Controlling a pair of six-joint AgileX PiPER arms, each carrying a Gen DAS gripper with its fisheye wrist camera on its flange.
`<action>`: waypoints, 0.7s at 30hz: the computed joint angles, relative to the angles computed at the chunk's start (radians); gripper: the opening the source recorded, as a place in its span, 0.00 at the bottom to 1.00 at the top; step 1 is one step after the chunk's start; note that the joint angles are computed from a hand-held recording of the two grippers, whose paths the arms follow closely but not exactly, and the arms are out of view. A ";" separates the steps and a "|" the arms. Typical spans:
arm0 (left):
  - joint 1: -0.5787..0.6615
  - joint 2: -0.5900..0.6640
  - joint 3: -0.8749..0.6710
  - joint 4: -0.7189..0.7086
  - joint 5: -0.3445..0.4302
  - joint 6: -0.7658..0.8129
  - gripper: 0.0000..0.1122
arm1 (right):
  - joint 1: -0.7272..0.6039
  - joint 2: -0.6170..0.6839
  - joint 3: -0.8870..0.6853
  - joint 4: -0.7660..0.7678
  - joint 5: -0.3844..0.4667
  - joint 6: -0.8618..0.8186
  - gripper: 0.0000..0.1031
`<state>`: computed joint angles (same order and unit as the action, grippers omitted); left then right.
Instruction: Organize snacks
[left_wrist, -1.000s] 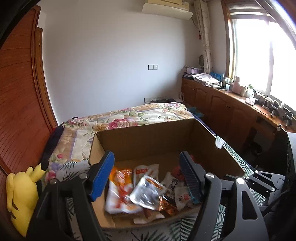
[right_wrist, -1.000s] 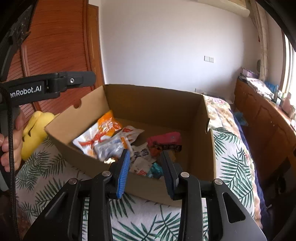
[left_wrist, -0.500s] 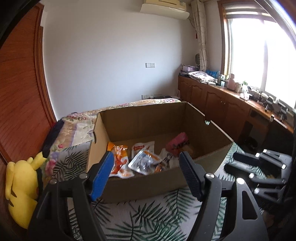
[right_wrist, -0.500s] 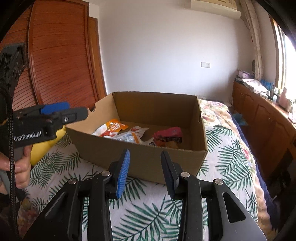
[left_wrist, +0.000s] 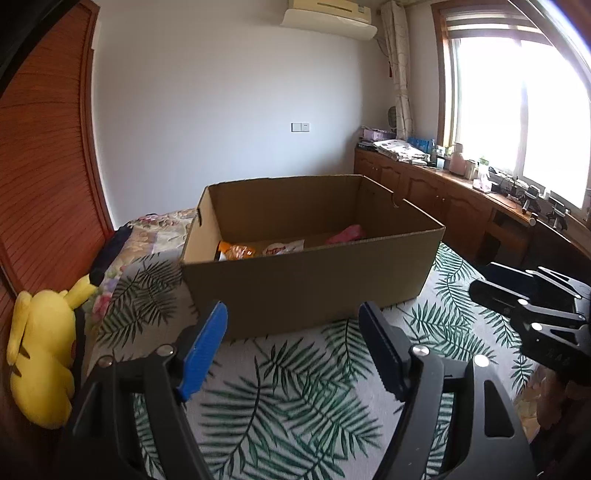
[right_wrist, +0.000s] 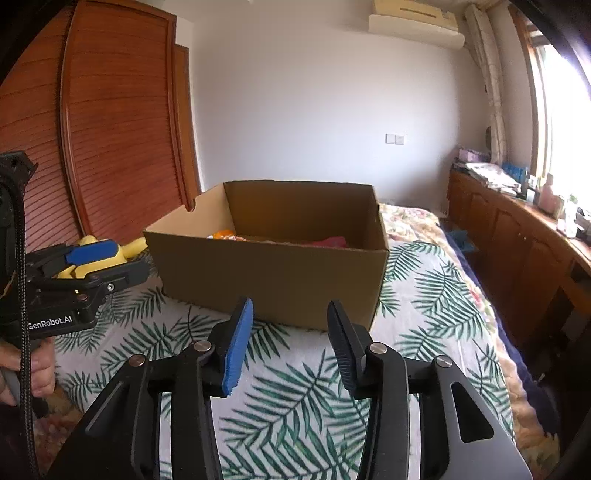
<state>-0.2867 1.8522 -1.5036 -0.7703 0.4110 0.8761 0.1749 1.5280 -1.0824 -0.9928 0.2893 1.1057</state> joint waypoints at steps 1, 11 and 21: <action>0.003 -0.012 0.027 -0.024 -0.011 0.019 0.68 | 0.007 -0.014 0.021 -0.054 0.002 0.060 0.46; 0.031 -0.118 0.230 -0.253 -0.096 0.233 0.76 | 0.106 -0.133 0.159 -0.389 0.114 0.432 0.69; 0.041 -0.248 0.385 -0.506 -0.150 0.492 0.90 | 0.196 -0.179 0.222 -0.487 0.204 0.557 0.88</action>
